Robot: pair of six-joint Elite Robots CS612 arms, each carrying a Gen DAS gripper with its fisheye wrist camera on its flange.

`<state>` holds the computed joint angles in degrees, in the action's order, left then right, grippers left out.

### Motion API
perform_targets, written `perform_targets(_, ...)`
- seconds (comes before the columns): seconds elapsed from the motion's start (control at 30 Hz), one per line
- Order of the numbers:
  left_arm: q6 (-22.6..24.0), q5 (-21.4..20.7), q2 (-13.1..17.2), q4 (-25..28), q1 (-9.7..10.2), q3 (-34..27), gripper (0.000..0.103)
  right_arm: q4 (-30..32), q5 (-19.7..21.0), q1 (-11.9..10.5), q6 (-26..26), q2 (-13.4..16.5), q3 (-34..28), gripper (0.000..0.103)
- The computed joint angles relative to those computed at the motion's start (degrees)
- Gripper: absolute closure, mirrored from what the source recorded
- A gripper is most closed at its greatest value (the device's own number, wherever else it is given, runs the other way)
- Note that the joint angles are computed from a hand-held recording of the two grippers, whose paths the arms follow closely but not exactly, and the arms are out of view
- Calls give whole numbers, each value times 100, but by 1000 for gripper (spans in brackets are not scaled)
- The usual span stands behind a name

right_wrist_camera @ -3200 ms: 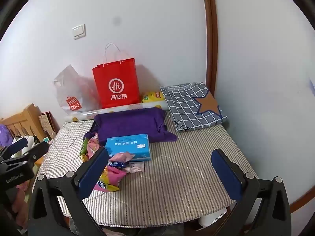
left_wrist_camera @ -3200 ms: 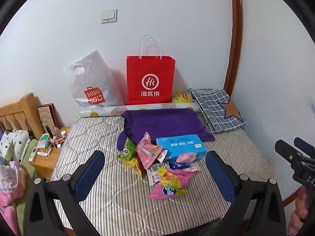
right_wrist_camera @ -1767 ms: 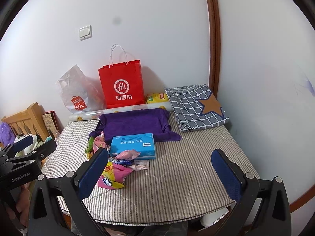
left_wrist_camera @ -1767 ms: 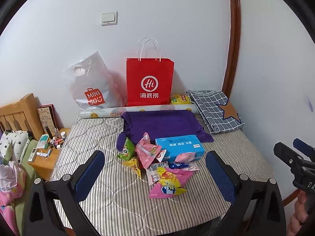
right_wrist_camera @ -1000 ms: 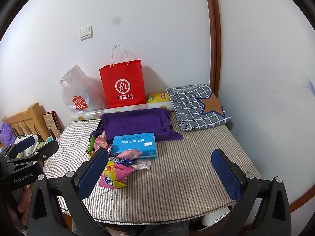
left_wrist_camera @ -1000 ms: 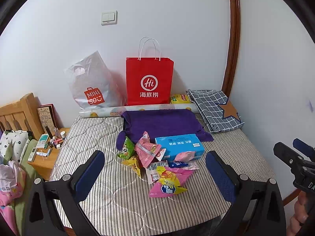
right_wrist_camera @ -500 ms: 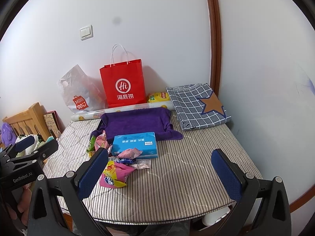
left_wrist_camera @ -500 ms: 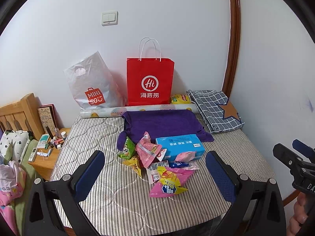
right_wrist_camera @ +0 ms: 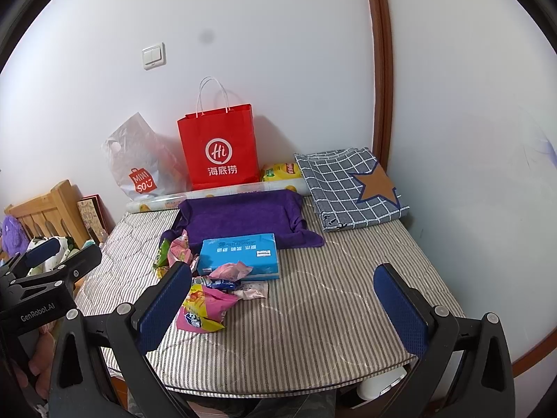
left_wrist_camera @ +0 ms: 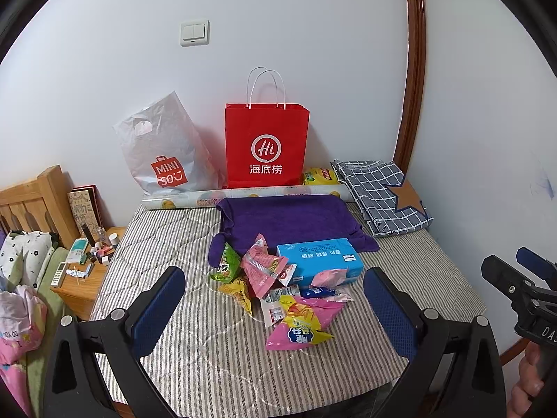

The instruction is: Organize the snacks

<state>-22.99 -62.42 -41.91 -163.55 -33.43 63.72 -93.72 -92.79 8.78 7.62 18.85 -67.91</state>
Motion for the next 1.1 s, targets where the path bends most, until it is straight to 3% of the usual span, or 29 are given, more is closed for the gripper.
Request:
perform_targets(0.5, -156, 16, 125, 275, 96, -141, 0, 26, -57, 24, -113, -23, 249, 0)
perform_targets(0.7, -414, -70, 295, 634, 233, -301, 0, -80, -450, 74, 29, -32, 518, 0)
perform_targets(0.87, -580, -250, 451, 910, 362, -434, 0, -128, -64, 31, -170, -38, 798, 0)
perform_targets(1.1, -837, -453, 730, 1345, 532, -689, 0, -95, 346, -13, 91, -82, 1291, 4)
